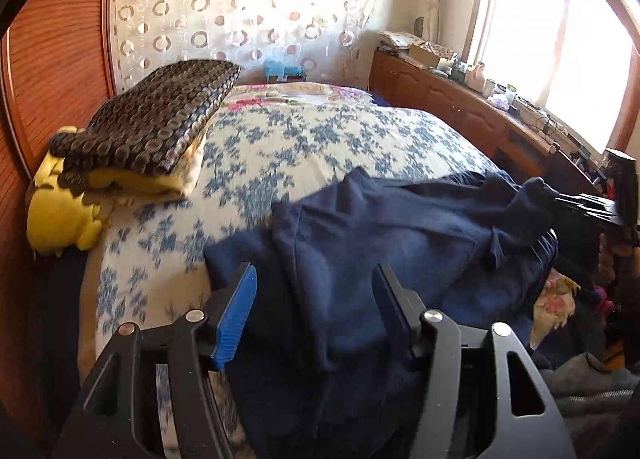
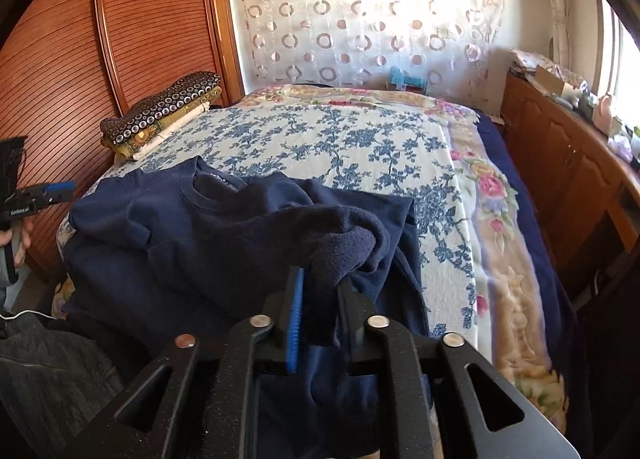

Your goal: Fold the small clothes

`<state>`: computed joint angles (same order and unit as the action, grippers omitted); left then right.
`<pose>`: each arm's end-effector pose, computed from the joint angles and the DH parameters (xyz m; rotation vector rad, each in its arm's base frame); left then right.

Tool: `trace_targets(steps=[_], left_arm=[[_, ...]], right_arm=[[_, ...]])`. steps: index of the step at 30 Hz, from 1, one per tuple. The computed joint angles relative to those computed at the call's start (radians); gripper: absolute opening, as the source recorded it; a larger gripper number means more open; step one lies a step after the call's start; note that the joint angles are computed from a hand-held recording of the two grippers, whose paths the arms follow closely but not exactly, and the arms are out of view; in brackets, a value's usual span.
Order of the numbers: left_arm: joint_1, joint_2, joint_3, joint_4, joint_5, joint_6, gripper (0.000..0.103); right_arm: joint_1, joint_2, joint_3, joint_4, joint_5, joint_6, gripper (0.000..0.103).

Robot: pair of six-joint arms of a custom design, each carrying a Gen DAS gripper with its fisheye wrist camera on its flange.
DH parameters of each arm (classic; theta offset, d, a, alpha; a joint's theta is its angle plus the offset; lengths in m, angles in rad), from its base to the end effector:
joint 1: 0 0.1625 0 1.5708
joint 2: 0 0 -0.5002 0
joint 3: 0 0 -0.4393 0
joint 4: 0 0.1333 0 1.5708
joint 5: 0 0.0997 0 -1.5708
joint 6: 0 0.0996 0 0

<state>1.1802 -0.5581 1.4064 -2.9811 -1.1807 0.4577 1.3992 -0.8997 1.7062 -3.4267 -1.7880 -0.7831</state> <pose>-0.1647 -0.8495 0.0730 0.9498 2.4695 -0.7445 -0.0177 -0.7571 0.2751 0.5467 -2.2080 1.0534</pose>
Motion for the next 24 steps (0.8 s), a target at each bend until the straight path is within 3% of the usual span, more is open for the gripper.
trace_targets(steps=[1,5,10,14,24], left_arm=[[-0.001,0.014,-0.018,-0.003,0.007,0.009,0.061],[0.011,0.075,-0.132,0.085,0.001,-0.006,0.061],[0.017,0.129,-0.227,0.166,0.012,-0.008,0.060],[0.024,0.163,-0.285,0.231,0.054,-0.034,0.046],[0.040,0.191,-0.335,0.283,0.051,-0.060,0.045]], right_arm=[[0.003,-0.001,0.005,-0.019,-0.006,-0.004,0.036],[0.004,-0.017,0.036,-0.080,0.011,-0.024,0.044],[0.008,-0.004,0.021,-0.089,0.024,-0.031,0.047],[0.010,0.036,-0.037,-0.050,0.017,-0.036,0.047],[0.018,0.118,-0.235,0.180,-0.033,0.014,0.047]])
